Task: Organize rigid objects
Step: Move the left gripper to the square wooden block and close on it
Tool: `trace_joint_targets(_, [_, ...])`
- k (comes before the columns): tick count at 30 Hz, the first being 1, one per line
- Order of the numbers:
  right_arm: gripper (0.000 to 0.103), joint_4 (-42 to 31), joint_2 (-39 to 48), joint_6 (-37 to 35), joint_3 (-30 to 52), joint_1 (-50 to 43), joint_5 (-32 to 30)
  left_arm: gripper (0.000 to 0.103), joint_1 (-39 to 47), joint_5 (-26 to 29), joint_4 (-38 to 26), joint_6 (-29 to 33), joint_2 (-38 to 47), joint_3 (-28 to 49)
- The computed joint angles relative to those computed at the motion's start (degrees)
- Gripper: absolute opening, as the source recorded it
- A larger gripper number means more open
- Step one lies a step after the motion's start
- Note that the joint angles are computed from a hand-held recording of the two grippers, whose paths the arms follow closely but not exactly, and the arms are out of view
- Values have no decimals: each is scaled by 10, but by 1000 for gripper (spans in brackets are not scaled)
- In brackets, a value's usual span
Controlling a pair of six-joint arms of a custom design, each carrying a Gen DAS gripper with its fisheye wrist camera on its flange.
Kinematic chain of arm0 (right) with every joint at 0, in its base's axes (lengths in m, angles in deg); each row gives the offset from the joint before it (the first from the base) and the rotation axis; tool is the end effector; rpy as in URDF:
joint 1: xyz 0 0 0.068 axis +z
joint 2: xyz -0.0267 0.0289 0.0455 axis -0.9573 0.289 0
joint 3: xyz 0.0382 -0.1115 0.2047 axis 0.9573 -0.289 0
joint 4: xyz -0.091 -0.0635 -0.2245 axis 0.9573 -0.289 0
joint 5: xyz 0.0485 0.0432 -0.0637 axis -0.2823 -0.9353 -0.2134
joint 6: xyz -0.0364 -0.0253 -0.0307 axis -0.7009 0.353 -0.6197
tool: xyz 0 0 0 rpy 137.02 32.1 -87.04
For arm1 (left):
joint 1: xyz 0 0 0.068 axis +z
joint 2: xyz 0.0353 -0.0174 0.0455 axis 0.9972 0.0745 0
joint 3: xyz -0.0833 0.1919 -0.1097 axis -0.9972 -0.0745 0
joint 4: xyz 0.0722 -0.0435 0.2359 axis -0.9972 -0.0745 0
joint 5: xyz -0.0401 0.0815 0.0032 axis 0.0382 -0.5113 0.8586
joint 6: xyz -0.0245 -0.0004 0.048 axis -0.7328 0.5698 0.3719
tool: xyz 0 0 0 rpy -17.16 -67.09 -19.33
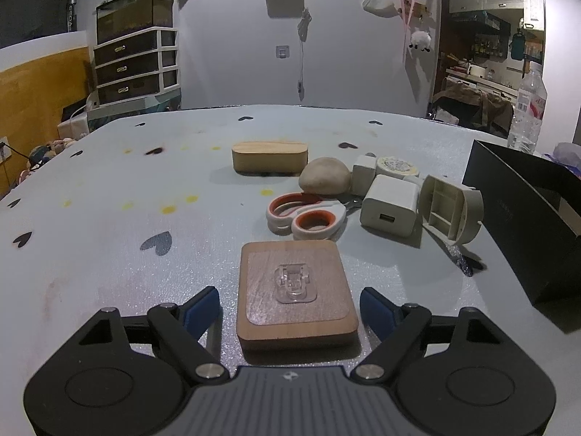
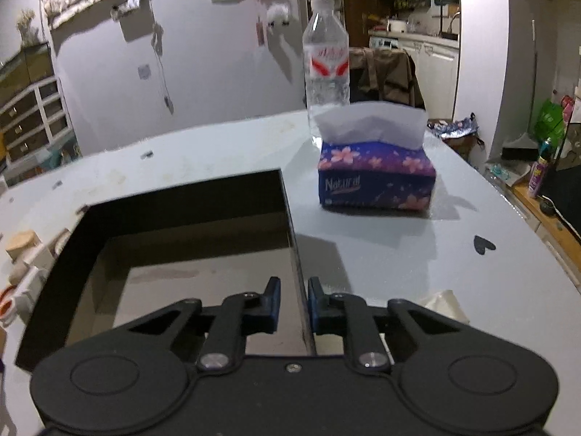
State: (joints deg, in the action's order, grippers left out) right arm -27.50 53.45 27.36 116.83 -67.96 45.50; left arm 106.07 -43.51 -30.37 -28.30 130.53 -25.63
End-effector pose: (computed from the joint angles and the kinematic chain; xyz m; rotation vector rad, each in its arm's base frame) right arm 0.3689 0.0370 0.0609 -0.1408 2.2973 0.1546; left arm 0.1901 0.0705 0.0329 -0.3719 2.1998 0.2059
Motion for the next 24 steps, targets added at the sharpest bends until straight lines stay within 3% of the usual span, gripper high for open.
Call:
trace_joint_targets(3, [16,-65,24,-9,49,5,14,85,0,-1,3,-1,2,0])
trace_joint_targets(12, [8,-137,34,-36,87,10,38,85,1,3,20,0,14,0])
trace_joint_targets(19, [8,-143,30,-47,85,12,43,64,6,-4,44,-7,22,-4])
trace_joint_targets(24, [8,-147,30,-46,87,14,44,64,10,2,40,0,22,2])
